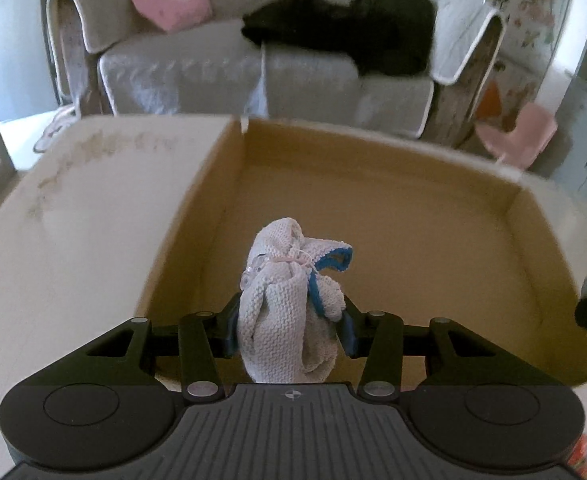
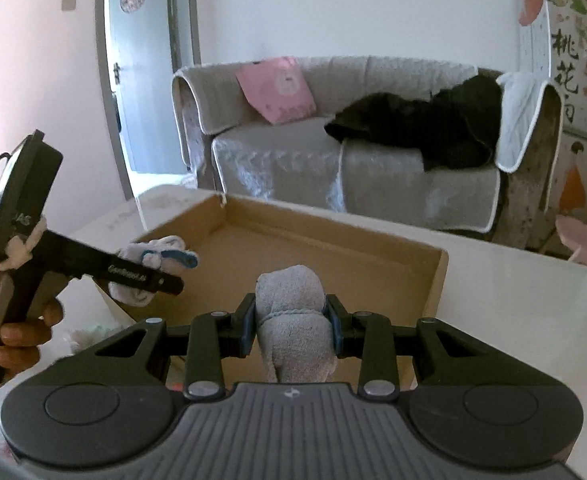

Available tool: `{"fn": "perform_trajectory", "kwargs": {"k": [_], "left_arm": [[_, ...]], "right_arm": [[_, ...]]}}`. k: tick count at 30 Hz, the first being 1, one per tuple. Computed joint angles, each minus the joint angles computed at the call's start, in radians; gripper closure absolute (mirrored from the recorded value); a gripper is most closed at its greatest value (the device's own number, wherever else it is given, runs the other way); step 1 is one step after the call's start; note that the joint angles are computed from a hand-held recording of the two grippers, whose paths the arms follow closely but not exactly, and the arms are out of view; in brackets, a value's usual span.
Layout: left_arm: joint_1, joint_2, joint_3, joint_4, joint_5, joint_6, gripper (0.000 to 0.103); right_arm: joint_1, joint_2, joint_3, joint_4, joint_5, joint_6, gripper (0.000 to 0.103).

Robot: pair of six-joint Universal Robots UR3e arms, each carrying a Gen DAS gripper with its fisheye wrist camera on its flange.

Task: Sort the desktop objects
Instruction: 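Carry the white sock and grey sock over the cardboard box with both tools, then open both tools to drop the socks into the box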

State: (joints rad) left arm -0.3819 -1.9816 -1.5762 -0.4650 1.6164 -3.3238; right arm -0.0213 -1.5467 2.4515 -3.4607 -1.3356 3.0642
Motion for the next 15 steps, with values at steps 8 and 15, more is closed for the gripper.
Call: {"fn": "perform_trajectory", "kwargs": {"k": [8, 15], "left_arm": [[-0.073, 0.102, -0.096, -0.097, 0.069, -0.017, 0.052], [-0.075, 0.187, -0.186, -0.109, 0.043, -0.018, 0.052]], "right_arm": [[0.067, 0.014, -0.052, 0.096, -0.069, 0.011, 0.071], [0.099, -0.059, -0.003, 0.181, -0.109, -0.002, 0.072]]}}
